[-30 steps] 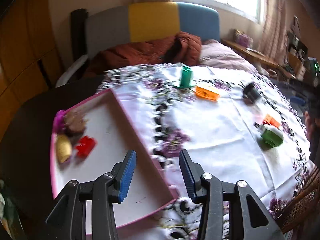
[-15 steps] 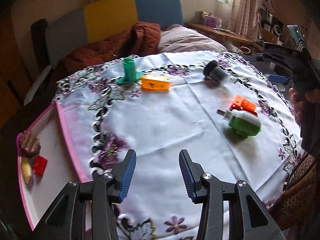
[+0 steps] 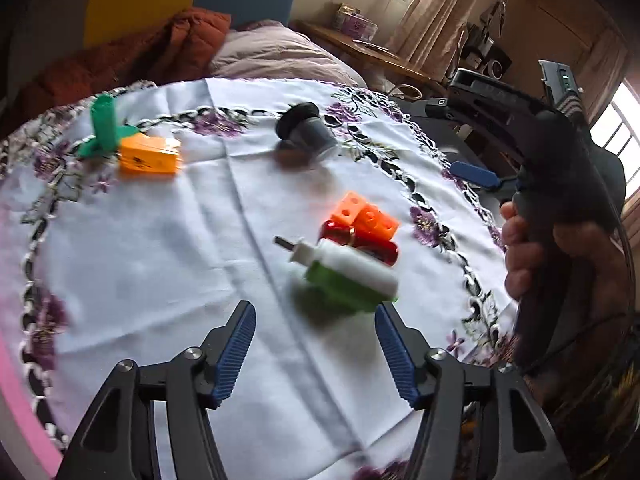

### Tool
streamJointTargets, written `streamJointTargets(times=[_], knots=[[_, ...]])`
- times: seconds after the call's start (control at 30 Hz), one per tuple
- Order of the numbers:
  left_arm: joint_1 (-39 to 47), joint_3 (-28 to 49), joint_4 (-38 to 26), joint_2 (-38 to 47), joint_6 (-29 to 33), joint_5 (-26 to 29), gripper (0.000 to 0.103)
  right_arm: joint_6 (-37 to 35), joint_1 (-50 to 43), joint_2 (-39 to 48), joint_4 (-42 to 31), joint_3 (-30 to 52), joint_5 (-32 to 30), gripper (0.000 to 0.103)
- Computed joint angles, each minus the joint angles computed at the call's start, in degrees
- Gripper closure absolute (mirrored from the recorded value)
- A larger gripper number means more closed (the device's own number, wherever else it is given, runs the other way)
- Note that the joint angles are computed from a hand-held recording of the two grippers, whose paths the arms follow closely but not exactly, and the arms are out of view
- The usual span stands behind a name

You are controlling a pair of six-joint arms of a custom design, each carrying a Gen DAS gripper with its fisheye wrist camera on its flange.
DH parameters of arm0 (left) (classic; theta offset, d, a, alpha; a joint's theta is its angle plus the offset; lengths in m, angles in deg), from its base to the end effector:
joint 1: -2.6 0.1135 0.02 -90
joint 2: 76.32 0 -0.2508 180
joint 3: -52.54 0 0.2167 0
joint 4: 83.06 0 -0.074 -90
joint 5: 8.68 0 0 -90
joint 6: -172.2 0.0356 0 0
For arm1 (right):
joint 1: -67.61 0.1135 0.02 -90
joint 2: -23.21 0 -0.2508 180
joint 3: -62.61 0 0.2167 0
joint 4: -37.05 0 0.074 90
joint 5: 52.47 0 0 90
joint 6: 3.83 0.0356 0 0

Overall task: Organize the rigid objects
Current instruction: 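Grasp the white-and-green plug device with the left tool, then lift the plug device with left tool while right tool grasps red lipstick tube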

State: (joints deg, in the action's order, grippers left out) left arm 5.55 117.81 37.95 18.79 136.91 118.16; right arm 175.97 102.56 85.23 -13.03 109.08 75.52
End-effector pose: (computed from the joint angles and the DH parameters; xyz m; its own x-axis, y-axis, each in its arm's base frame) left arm 0.2332 -0.0094 0.1530 -0.6005 0.6232 -0.5011 0.7983 0.5041 -0.3296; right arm 0.1381 0.0698 0.1839 -0.2459 0.7897 -0.5621 0.7458 0.5246 0.4107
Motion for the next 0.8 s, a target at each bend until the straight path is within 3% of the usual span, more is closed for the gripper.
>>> streamJointTargets(times=[0.17, 0.3, 0.4, 0.57, 0.8], knots=[[-7.2, -1.1, 5.0, 2.6, -11.6, 0.4, 0.032, -0.5, -0.2, -0.2, 0.9, -0.4, -0.3, 0.017], [-11.1, -1.6, 10.2, 5.2, -20.1, 0.2, 0.032, -0.9, -0.7, 0.2, 1.3, -0.5, -0.6, 0.017], [-12.3, -1.2, 12.5, 8.3, -22.5, -0.1, 0.04, -2.1, -1.3, 1.0, 2.3, -0.5, -1.4, 0.017], [-8.0, -1.2, 9.1, 7.5, -11.9, 0.7, 0.04, -5.3, -2.4, 2.5, 4.5, -0.4, -3.2, 0.017], [6.1, 8.9, -5.9, 14.3, 7.2, -1.1, 0.04, -15.7, -4.7, 10.8, 13.4, 0.7, -13.5, 0.017]])
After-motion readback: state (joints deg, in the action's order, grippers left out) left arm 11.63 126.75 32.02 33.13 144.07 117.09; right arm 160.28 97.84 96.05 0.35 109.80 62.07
